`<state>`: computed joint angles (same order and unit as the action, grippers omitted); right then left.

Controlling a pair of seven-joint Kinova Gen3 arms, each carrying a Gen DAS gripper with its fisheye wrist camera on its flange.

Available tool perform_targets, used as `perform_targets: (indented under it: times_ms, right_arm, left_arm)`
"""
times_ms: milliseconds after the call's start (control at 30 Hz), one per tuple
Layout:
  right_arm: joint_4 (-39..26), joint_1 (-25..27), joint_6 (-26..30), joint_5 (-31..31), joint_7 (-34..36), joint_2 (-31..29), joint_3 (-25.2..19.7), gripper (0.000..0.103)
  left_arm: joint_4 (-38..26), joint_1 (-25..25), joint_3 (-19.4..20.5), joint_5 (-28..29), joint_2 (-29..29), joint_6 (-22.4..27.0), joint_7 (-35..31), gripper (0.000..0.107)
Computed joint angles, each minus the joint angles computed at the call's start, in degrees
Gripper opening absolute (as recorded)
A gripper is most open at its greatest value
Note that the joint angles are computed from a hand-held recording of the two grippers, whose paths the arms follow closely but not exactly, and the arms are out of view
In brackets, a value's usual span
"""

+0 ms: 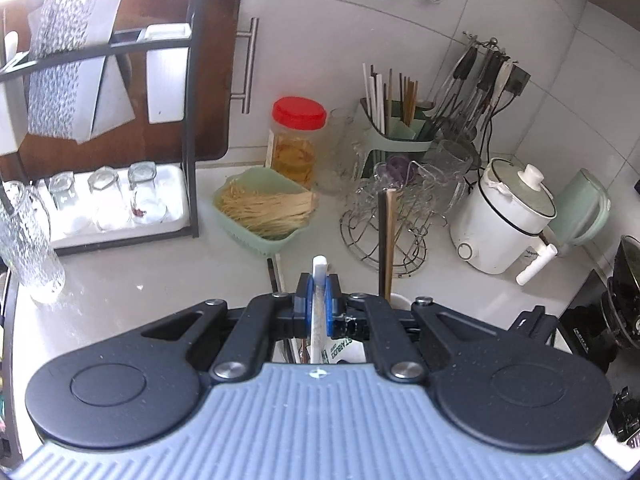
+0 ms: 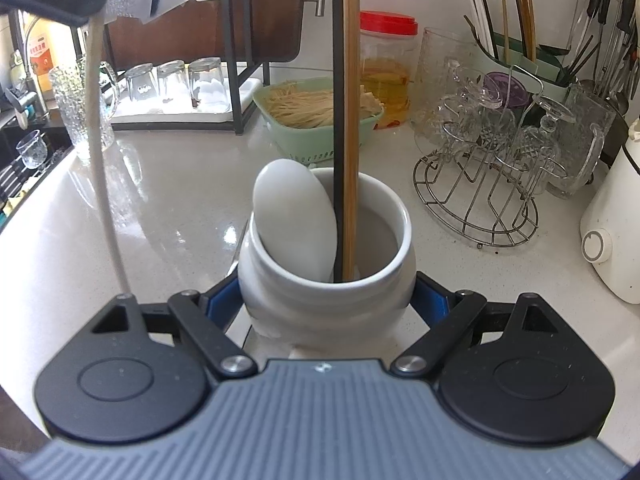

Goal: Organize utensils
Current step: 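Carry the white chopstick over the mug and lower it in with the left gripper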

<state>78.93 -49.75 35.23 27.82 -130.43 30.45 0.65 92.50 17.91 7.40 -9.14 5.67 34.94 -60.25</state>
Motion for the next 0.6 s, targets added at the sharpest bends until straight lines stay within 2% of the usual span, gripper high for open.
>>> perform_targets:
  times_ms: [467,600]
  right_arm:
    - [0.25,-1.18,0.06,1.66,-2.8,0.1,0.8,0.091]
    - [-0.02,-0.99,0.46,1.64,-2.66,0.16,0.51,0.091]
  left_arm:
    - [-4.94,-1.22,0.41,2.79,-0.73,3.14,-6.03,0.007]
    - [-7.11,-1.44,0.14,2.61,-0.98,4.43,-5.8,0.007]
